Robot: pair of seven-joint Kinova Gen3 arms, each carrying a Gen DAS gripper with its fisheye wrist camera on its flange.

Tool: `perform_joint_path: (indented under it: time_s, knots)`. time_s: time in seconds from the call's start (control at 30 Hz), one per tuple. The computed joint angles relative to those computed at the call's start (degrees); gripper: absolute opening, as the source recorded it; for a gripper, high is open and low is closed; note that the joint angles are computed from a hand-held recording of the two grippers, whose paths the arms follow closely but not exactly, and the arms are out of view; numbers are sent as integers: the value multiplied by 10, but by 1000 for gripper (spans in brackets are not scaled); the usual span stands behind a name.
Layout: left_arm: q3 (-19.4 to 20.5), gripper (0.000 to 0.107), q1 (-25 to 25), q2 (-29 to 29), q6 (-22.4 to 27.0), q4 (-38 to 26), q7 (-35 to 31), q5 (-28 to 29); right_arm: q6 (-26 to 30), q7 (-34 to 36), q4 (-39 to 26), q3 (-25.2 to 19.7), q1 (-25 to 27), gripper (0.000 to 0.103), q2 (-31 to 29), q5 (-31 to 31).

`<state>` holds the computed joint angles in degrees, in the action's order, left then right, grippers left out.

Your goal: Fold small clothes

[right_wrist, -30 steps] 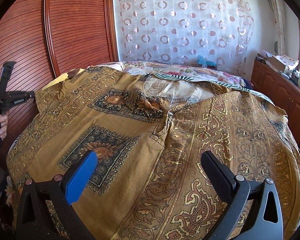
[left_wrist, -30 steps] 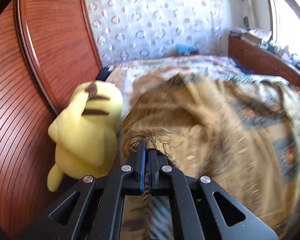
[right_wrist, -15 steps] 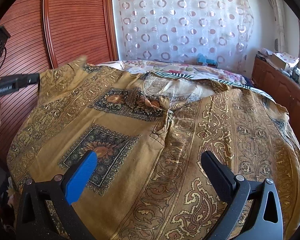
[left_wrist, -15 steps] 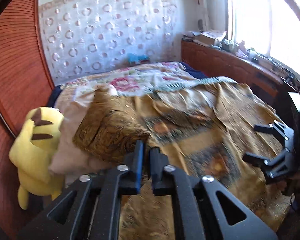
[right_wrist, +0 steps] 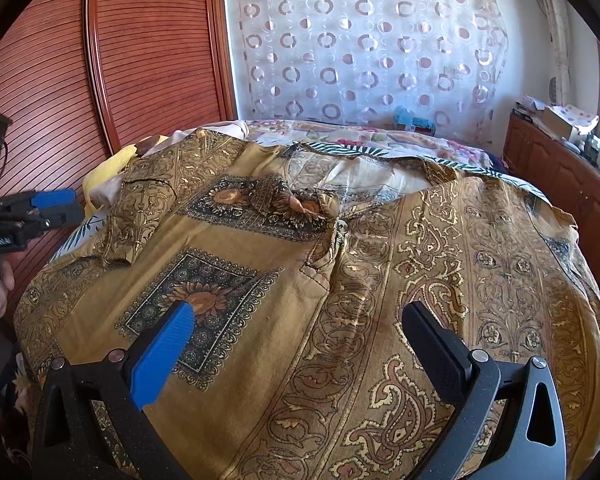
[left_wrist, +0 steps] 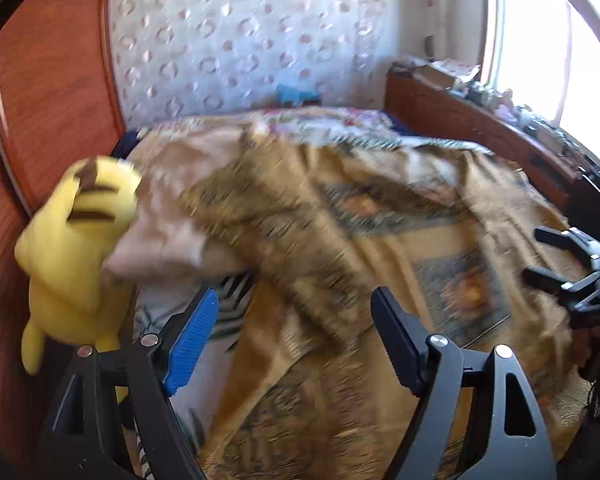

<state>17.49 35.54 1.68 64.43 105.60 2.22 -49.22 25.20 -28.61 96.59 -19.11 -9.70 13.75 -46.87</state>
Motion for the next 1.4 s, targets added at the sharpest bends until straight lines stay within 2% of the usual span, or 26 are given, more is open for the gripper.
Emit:
perform_joint_path:
  time_s: [0.13, 0.23, 0.37, 0.5, 0.7, 0.83, 0.97, 1.13, 1.3, 1.37, 1.4]
  knots:
    - [-3, 79, -5, -8, 0, 28, 31, 18, 3, 0, -1, 0, 0, 103, 0, 0]
    - [9, 79, -3, -22, 1, 47, 73, 7, 9, -1, -3, 3, -2, 103, 0, 4]
    - [32, 79, 13, -21, 49, 41, 109, -6, 25, -29, -19, 16, -22, 103, -1, 44]
    - [48, 79, 31, -28, 72, 45, 155, -27, 64, -28, -44, 12, -25, 103, 1, 49]
    - [67, 79, 63, -24, 140, 35, 179, -38, 114, -39, -120, 12, -70, 98, 21, 87]
    - [76, 79, 77, -32, 168, 38, 198, -38, 149, -84, -208, 16, -126, 86, 68, 144]
    - [81, 79, 81, -37, 183, 41, 203, -35, 195, -142, -303, 28, -194, 80, 126, 222]
    - [84, 79, 82, -41, 182, 50, 210, -33, 231, -206, -397, 44, -263, 71, 189, 300]
    - [87, 79, 81, -41, 171, 57, 220, -30, 272, -272, -485, 83, -330, 62, 240, 384]
    - [87, 79, 82, -41, 164, 60, 225, -31, 276, -291, -499, 90, -342, 45, 250, 405]
    - [87, 79, 82, -40, 162, 61, 227, -32, 275, -295, -497, 86, -338, 41, 250, 403]
